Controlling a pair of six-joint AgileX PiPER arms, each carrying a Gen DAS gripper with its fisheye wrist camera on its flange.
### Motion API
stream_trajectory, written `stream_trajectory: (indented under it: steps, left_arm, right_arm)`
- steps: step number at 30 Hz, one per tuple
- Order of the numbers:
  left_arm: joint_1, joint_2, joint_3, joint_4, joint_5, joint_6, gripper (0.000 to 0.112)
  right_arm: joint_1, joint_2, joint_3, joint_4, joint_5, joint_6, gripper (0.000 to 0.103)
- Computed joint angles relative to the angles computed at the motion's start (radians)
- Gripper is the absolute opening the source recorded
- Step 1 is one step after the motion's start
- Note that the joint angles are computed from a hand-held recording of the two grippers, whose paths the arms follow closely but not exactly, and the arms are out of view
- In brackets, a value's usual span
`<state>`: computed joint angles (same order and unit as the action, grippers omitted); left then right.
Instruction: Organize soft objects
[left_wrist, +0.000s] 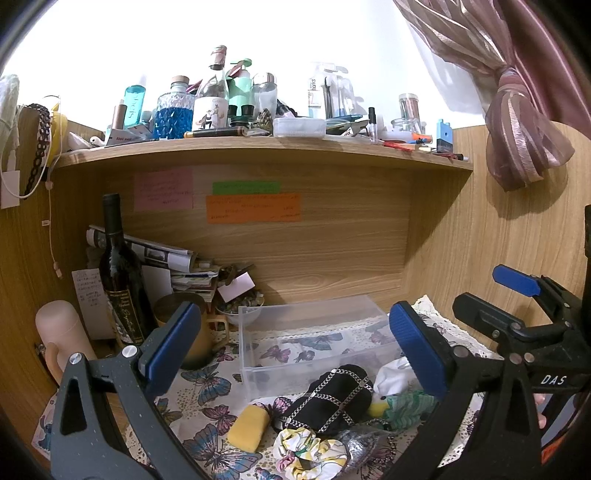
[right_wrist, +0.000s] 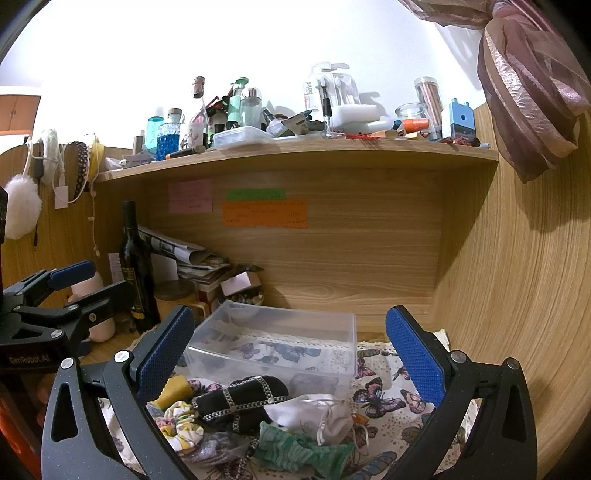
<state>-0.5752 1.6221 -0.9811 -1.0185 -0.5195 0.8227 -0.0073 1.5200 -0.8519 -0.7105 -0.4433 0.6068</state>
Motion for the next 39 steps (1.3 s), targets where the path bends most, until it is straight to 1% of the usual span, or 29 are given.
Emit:
stream_trajectory:
  steps: [18,19,27,31,34,37,39]
  left_arm:
    - [-0.017,0.01,-0.016,-0.022,-0.008,0.02,0.103]
    - [-0.016,0.007,-0.018,-0.039,0.003,0.033,0.103]
    - [-0.012,0.019,-0.017,-0.032,0.008,0.016,0.103]
    - [0.028,0.045,-0.033,-0.06,0.055,0.038,0.103]
    - [0.074,0.078,-0.055,-0.132,0.114,0.104,0.103]
    - [0.129,0.12,-0.079,-0.233,0.183,0.195,0.103]
    - [0.168,0.147,-0.093,-0.313,0.231,0.267,0.103]
  right_arm:
    - [0.008,-0.003,0.001,0.017,0.007,-0.013,0.103]
    - [0.008,-0.003,0.002,0.017,0.006,-0.012,0.103]
    - [0.014,0.003,-0.003,0.014,0.009,-0.013,0.103]
    - [0.012,0.023,-0.018,0.009,0.023,-0.013,0.103]
    - [0.005,0.052,-0.038,-0.017,0.052,0.006,0.103]
    - [-0.013,0.093,-0.061,-0.097,0.08,0.072,0.103]
    - [-0.024,0.136,-0.091,-0.193,0.116,0.157,0.103]
